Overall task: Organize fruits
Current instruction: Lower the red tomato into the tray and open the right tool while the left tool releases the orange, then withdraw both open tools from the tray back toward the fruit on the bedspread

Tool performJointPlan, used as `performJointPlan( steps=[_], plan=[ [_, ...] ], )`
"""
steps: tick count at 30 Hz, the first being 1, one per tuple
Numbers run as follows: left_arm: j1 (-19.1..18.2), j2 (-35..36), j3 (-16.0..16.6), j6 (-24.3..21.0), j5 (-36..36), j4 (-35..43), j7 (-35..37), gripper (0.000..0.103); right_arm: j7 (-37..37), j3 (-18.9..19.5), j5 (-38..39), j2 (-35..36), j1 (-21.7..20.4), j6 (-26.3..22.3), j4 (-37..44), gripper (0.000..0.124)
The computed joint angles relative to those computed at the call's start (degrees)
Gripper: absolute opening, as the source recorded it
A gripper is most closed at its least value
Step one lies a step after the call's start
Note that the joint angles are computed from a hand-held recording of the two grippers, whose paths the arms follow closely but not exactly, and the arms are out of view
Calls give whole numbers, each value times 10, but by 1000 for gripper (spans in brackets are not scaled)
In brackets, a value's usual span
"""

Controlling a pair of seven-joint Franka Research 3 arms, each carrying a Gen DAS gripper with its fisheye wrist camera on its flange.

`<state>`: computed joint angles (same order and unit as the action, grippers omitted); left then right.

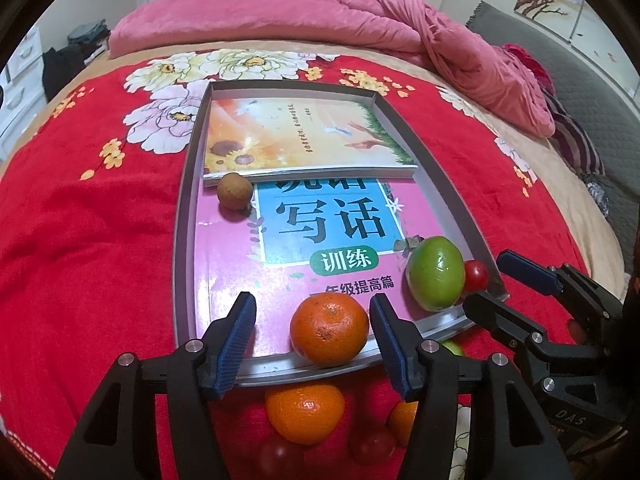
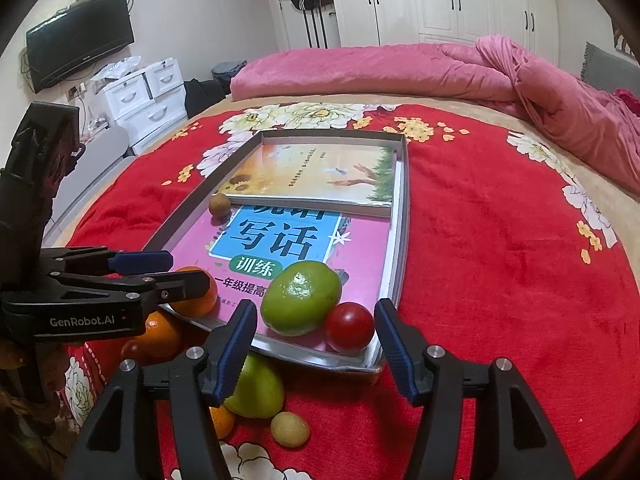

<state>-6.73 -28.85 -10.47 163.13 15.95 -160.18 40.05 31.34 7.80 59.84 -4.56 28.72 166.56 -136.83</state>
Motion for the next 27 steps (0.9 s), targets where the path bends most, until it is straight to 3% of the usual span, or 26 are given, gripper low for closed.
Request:
performJointPlan(
  steps=[27],
  plan=[
    [-2, -38, -2, -7, 4, -9, -10, 75, -15, -3, 31, -6, 3, 12, 0, 80]
  ],
)
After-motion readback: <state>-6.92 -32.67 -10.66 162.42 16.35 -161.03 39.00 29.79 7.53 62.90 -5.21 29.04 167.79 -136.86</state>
